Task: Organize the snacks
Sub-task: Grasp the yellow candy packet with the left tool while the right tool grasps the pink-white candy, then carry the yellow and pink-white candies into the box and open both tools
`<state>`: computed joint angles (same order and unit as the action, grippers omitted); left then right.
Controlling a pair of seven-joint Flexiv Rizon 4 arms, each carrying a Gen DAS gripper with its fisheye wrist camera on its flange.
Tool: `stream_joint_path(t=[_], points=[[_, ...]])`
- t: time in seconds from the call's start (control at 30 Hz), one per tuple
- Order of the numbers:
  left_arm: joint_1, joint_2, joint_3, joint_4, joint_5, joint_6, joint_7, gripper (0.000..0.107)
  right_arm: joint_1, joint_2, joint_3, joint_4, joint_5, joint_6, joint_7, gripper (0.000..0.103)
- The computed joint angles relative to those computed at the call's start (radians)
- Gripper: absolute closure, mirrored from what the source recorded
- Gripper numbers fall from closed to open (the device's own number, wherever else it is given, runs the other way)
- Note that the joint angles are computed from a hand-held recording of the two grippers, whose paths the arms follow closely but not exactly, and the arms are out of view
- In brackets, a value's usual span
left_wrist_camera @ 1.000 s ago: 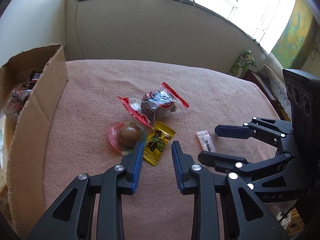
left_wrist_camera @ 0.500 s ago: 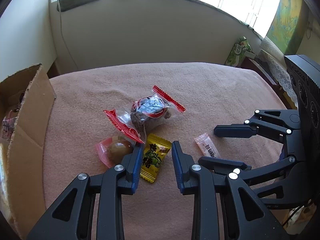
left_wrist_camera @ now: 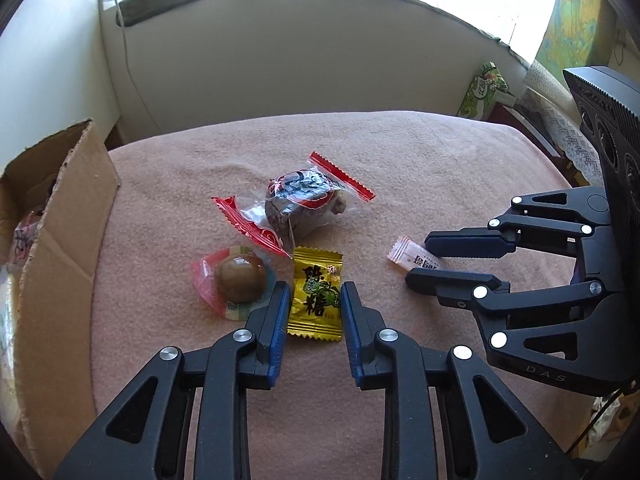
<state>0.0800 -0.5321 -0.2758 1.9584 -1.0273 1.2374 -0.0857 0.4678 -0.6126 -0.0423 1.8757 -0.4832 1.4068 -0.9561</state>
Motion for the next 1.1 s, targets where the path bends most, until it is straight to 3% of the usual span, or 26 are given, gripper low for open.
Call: stream_joint_path(t=[0.2,0.37,0.77,1.1], points=[[0.008,0.018,0.009,0.012,-0.022,-0.036,-0.012,0.083,0.015,0.011,-0.021,0.022,-0.004,0.019,0.026,0.083],[0.01,0.06,0.017,0.037,-0.111,-0.069,0.036,0.083,0.032,0.04,-0.043,0.054,-0.014,0.047,0.051,0.083],[-0.025,0.155,0.136,0.058,-0.332,-0.178,0.151,0.083,0.08,0.091,-0.088,0.053,-0.067,0.094,0.1,0.083],[0.007,0.142,0.196,0.014,-0.41,-0.169,0.145,0.083,0.044,0.033,0.025,-0.112,-0.036,0.057,0.019,0.083]])
